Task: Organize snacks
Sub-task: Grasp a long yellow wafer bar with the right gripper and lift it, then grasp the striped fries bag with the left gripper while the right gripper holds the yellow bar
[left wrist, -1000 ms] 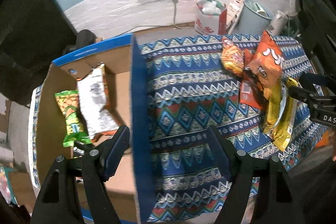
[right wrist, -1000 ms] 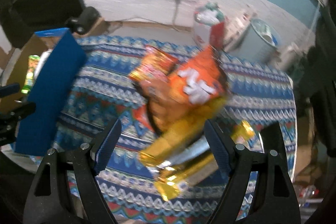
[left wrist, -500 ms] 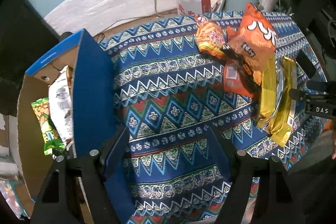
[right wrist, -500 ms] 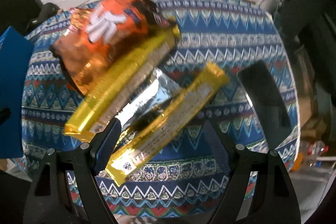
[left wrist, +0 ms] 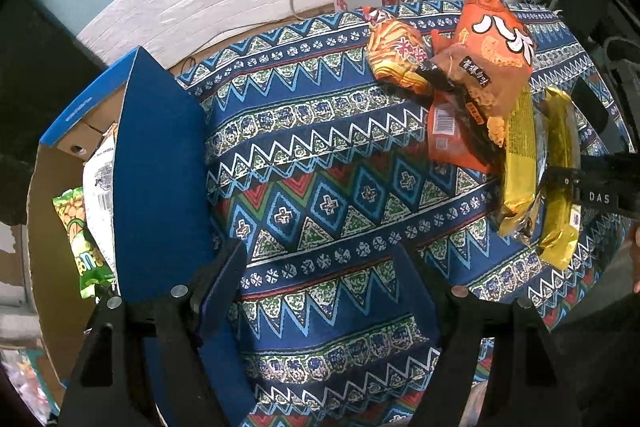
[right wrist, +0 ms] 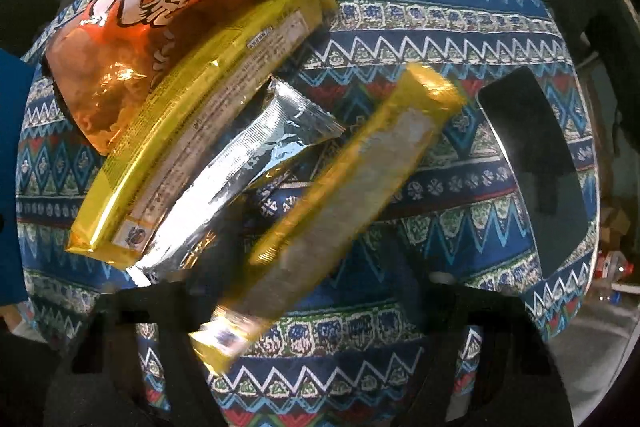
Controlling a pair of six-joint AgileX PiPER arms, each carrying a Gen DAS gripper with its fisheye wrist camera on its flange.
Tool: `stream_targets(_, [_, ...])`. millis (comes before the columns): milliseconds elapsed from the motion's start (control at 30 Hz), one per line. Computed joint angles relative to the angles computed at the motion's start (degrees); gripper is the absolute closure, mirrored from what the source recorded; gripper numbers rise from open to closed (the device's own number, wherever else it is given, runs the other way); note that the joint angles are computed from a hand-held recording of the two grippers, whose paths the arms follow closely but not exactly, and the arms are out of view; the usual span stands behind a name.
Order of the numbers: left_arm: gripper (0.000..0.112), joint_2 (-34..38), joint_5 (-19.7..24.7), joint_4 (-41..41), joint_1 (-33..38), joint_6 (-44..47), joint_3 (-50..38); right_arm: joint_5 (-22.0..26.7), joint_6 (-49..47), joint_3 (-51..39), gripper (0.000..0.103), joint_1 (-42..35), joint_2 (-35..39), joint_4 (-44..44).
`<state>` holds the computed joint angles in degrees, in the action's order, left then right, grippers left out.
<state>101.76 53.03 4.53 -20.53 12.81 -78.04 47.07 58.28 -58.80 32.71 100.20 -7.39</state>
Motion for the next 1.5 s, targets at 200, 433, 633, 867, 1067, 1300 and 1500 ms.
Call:
stream_targets(200, [0.035,0.17,-0.15,0.15,-0.27,-0.32,-0.01,2.55,-0.25,0.52,0.071,-2.04,-0.8,-5.1])
stream_targets(433, [0.035,0.92,-0.7,1.01,-0.71,-1.54,-0.44,-1.63,-1.04,2.55,0.069,-5.32,-0.29,-3.76])
stream_targets(633, [0.035,2.36,-0.32,1.09,-0.73,-2.39,-2.06,-3.94,-0.39,2.63,0.071,-4.33,1.95,-4.22])
stream_targets(867, [0.035,4.48,1.1,-0.03,-0.43,-2.92,-6.12,-0.43,-0.61,2.24,0.072,-4.93,-3.23,-6.9])
stream_targets(1067, [0.035,7.06,2.07,-0.49,-0.76,-4.04,-10.75,2.31,-1.21,1.87,0.072,-6.24,-8.13,-9.61])
stream_targets(1300, [0.035,11.83,6.02,-2.78,-1.08,-5.38,-19.72,3.68,-4.39,-0.97,0.072,-7.98,-8.76,-9.79])
stream_targets(1500, [0.034,17.69,9.96,-4.07,-2.27,-6.35,-29.61,2.32,-2.48,0.43,0.072,-7.41,-11.02,-12.16])
